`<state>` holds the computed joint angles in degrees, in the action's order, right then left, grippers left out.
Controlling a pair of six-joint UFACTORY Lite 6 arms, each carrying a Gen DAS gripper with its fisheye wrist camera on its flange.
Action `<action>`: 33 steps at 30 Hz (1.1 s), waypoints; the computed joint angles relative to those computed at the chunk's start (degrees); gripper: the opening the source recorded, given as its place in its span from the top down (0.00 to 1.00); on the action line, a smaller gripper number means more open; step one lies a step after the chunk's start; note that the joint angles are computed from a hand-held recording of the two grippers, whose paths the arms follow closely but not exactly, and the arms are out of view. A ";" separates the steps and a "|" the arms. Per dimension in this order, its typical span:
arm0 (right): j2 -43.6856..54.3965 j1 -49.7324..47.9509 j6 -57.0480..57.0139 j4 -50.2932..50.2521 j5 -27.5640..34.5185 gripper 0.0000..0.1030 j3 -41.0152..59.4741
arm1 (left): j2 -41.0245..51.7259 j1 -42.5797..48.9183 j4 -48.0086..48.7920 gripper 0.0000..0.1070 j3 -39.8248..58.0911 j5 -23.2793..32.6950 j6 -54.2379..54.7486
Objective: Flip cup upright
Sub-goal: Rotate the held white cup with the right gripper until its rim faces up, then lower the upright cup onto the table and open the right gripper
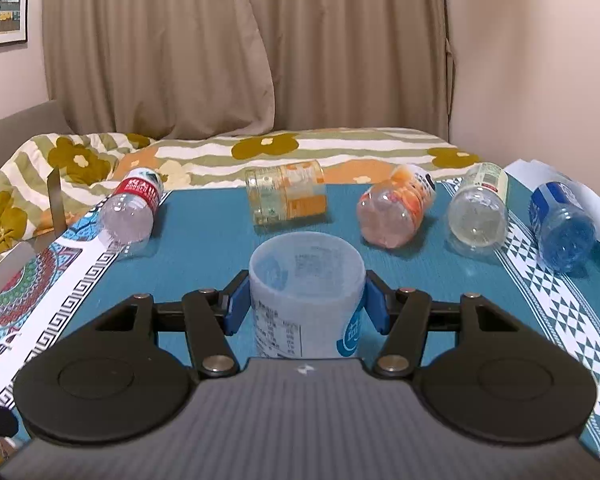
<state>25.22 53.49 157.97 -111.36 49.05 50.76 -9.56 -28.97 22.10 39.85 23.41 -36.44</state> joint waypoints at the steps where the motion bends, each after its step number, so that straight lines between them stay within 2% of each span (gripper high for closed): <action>1: -0.44 0.04 -0.41 -0.06 -0.47 0.29 -0.41 | -0.02 -0.13 -0.20 0.04 -0.04 -0.14 0.01; 11: -2.90 -0.66 -2.75 -0.42 -3.39 0.26 -2.03 | -0.27 -2.13 0.35 0.04 0.36 0.01 -3.25; 14: -3.67 -1.31 -3.01 -1.03 -5.46 0.17 -2.33 | -0.39 -3.15 1.96 0.04 0.75 0.52 -5.79; 16: -4.52 -1.49 -3.78 -0.26 -6.17 0.00 -2.67 | -0.61 -4.19 3.39 0.04 1.09 1.03 -8.09; 23: -14.18 -2.60 -14.03 6.51 -11.82 0.00 -6.00 | -2.17 -8.95 8.96 0.04 4.27 5.35 -16.77; 25: -19.25 -2.67 -21.01 11.85 -13.71 0.00 -7.25 | -2.61 -10.84 11.18 0.04 6.06 7.70 -19.72; 28: -27.30 -2.96 -36.70 25.04 -15.34 0.00 -7.99 | -2.92 -13.65 14.35 0.04 9.14 11.35 -23.87; 33: -38.88 -4.01 -62.99 47.98 -12.41 0.00 -7.21 | -2.42 -18.26 18.48 0.04 14.05 16.19 -29.58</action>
